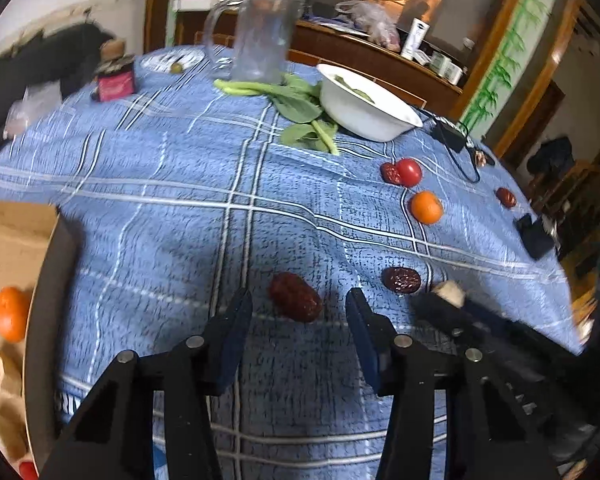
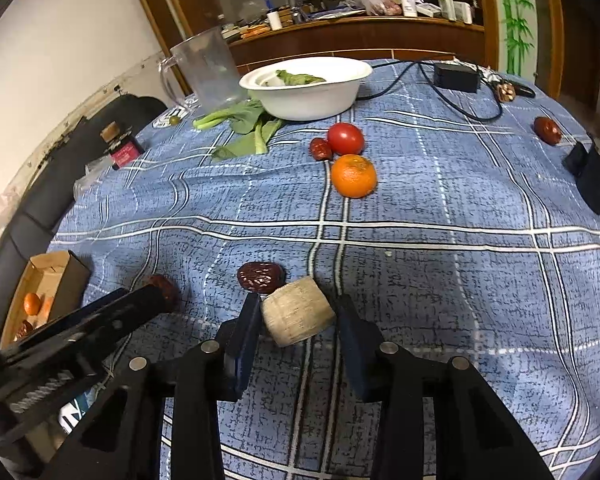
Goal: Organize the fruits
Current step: 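Grasp the tan cylindrical cake with the right tool while the left tool grasps a red date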
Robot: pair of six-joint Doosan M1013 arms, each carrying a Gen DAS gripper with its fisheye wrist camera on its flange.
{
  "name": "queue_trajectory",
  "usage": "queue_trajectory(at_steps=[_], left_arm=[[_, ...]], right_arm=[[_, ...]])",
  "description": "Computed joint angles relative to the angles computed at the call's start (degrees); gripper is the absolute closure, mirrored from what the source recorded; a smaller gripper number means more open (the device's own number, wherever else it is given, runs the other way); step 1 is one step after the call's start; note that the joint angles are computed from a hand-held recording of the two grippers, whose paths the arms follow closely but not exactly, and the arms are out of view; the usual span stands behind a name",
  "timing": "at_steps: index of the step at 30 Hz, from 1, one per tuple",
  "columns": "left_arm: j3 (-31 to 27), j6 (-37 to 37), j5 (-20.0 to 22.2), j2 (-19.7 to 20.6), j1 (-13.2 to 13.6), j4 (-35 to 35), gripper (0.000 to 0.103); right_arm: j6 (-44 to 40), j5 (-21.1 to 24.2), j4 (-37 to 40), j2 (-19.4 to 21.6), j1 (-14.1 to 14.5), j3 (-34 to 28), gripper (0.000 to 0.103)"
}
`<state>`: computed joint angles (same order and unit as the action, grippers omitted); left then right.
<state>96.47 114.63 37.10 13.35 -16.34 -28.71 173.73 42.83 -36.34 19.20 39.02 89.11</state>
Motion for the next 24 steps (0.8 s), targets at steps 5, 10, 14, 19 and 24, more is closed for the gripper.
queue_trajectory(at_steps=[5,10,14,19,24], left_arm=[[0.1,6.2,0.5,0.6,0.1,-2.4,0.068],[-0.4,8.1,2.5,1.1,1.2,-5.5,0.077],[-0.5,8.2,3.5,1.3,2.2,-8.0,0.078],[-0.1,8.9,3.0,0.8,2.3,-9.7,0.078],[0.7,11.9,2.6,0.1,2.6,-13.3,0.078]], right_arm=[[2.6,-0.1,-0.8,-0.7,0.2,0.9,0.062],[3.6,-0.2,-0.6,-0.8,0.4,1.3,0.062],[4.8,0.2,-1.9,-1.0,0.6,1.5,0.062],[7.5,0.4,-4.8,-1.6,0.9,2.0,0.062],[10.5,3.0,-7.8,-1.1,1.8,1.2,0.062]])
